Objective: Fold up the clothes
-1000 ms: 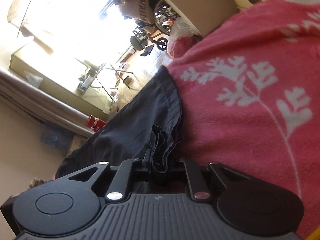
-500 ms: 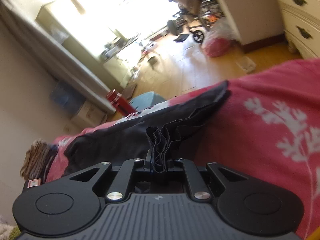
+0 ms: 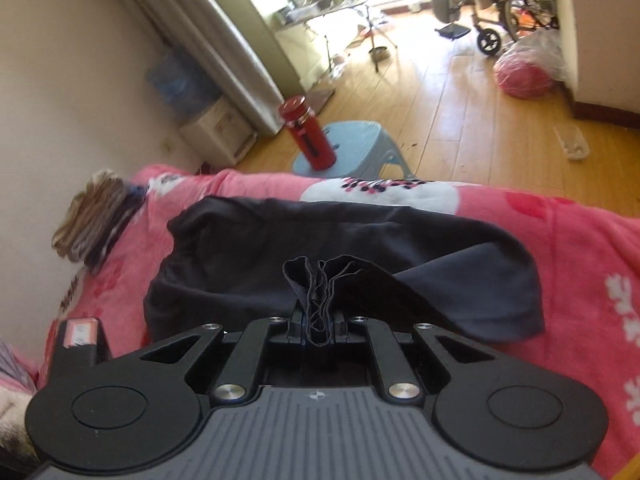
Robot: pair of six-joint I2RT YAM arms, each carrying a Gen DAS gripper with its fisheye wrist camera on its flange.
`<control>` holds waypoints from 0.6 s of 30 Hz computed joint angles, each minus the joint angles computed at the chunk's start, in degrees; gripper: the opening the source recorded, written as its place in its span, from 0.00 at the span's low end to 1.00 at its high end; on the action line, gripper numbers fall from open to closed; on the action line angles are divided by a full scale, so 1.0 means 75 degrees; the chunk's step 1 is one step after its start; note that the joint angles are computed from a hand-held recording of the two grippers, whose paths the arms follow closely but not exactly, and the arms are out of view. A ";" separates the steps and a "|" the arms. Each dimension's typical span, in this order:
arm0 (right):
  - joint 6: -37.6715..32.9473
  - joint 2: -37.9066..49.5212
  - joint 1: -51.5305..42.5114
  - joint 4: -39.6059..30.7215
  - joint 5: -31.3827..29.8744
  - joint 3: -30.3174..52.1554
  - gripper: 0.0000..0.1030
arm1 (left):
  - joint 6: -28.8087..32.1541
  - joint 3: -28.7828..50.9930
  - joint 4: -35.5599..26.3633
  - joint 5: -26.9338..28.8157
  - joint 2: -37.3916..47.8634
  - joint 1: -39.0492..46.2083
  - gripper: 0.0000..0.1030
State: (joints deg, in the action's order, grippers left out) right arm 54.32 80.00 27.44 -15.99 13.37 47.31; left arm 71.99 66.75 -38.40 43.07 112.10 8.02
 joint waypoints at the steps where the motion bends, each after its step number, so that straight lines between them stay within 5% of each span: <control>1: -0.0068 0.0114 -0.0058 -0.0052 -0.0102 0.0130 0.09 | 0.0090 0.0245 -0.0209 -0.0084 0.0034 0.0058 0.50; 11: -0.0786 0.1622 -0.0147 0.0251 -0.0784 0.1460 0.09 | 0.1188 0.4366 -0.2513 -0.0975 0.1614 0.1278 0.50; 18: -0.0811 0.3082 0.0124 0.1444 -0.0648 0.2320 0.09 | -0.0439 0.6499 -0.2640 -0.1410 0.2849 0.1625 0.50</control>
State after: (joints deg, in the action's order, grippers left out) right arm 48.23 103.12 28.37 -5.16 8.51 64.71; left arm 68.70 115.50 -58.20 32.49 133.47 20.21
